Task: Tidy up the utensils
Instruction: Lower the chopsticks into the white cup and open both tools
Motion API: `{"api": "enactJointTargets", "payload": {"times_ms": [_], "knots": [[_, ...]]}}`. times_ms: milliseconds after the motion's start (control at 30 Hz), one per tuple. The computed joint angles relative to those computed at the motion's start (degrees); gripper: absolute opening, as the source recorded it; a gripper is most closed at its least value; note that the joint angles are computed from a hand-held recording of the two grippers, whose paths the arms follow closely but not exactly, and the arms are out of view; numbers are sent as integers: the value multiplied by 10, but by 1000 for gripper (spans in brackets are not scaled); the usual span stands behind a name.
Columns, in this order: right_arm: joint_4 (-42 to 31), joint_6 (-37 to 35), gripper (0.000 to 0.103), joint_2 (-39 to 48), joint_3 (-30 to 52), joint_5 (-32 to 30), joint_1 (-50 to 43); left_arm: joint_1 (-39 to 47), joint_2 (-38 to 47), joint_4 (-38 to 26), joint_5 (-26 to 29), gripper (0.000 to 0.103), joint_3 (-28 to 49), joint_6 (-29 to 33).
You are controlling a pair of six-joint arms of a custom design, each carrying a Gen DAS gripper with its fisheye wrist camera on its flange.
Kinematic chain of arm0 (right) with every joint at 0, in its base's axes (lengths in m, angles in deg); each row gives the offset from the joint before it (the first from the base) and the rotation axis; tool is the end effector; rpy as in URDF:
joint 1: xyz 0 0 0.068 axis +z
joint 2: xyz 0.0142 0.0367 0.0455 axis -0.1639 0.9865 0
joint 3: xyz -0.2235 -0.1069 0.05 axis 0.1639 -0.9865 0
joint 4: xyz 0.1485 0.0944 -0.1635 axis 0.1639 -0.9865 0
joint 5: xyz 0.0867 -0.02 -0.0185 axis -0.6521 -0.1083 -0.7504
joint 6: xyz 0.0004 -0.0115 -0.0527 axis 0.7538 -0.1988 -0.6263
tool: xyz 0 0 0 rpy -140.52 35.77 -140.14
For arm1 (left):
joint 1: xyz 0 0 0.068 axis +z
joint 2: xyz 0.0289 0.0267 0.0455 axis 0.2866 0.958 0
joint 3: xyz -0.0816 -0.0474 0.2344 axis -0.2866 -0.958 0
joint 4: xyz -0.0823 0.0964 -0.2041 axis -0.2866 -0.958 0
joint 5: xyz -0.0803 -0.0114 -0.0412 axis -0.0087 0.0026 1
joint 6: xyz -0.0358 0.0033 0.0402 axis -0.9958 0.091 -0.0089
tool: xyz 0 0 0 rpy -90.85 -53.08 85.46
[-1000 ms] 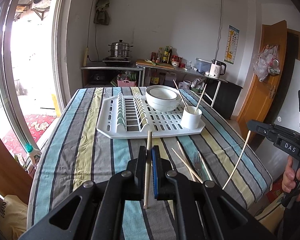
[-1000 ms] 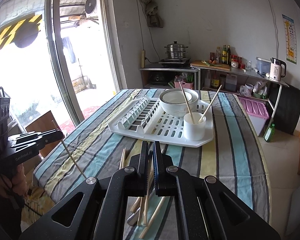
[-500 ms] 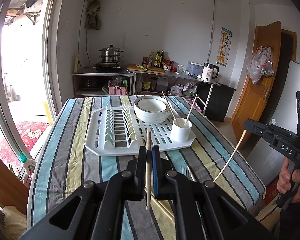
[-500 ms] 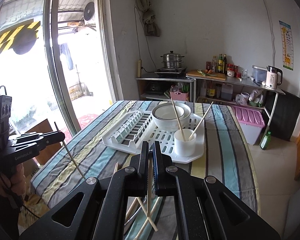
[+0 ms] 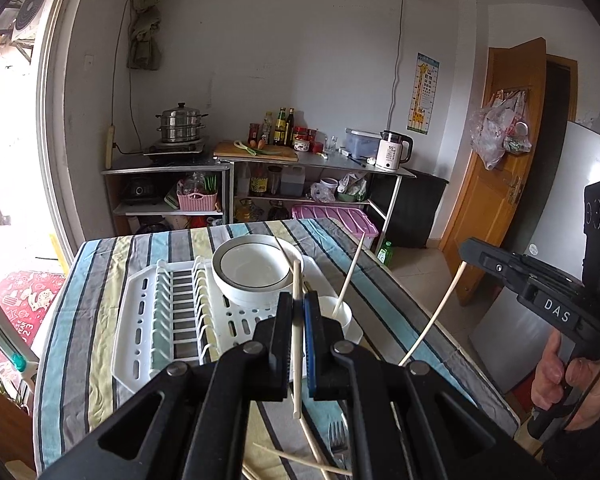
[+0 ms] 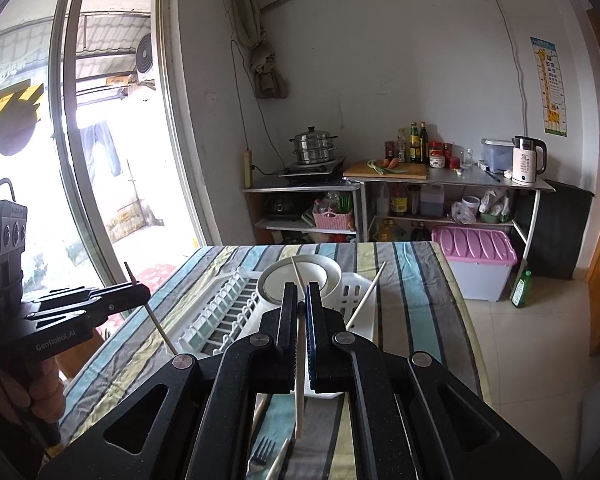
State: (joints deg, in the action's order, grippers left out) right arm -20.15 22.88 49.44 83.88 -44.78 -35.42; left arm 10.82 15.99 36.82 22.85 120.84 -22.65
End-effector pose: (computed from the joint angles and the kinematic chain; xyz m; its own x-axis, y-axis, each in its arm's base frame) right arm 0.2078 -0.0840 0.2353 -0.4108 0.1511 -0.8991 0.0207 0.9875 0.1565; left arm 0.3250 -0.0535 0.2426 -0.4624 0.2505 -0.8505 0.6600 0.7379 -0.1415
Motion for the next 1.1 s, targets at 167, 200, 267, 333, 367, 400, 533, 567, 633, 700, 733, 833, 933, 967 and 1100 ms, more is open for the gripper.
{"api": "enactJointTargets", "payload": {"times_ms": [167, 200, 267, 333, 367, 400, 533, 567, 633, 700, 733, 833, 933, 967, 1100], "knots": [[44, 22, 3, 79, 46, -7, -4, -35, 61, 8, -9, 6, 68, -36], [51, 25, 3, 92, 54, -7, -4, -39, 71, 9, -8, 6, 80, -42], [62, 30, 3, 114, 70, -7, -4, -50, 93, 8, -9, 6, 111, -57], [73, 35, 3, 133, 85, -6, -6, -57, 112, 7, -11, 6, 136, -67], [77, 39, 4, 144, 94, -8, -7, -61, 122, 7, -11, 6, 149, -72], [82, 41, 3, 154, 103, -7, -8, -64, 131, 6, -13, 6, 162, -76], [92, 49, 3, 186, 135, 1, -7, -81, 165, 2, -19, 6, 206, -89], [96, 50, 3, 193, 140, 4, -6, -85, 172, 2, -24, 6, 215, -90], [104, 52, 3, 210, 149, 9, -4, -94, 188, 1, -31, 6, 233, -95], [111, 52, 3, 225, 156, 11, -4, -101, 205, 1, -37, 6, 250, -98], [114, 52, 3, 235, 160, 12, -4, -103, 214, 0, -40, 6, 258, -99], [125, 53, 3, 261, 169, 13, -3, -109, 240, -3, -48, 6, 278, -101], [132, 53, 3, 287, 175, 16, -3, -112, 267, -10, -54, 6, 296, -103], [132, 53, 3, 297, 180, 15, -3, -114, 275, -11, -58, 6, 300, -102], [136, 50, 3, 330, 189, 20, 0, -116, 303, -22, -67, 6, 320, -101]]}}
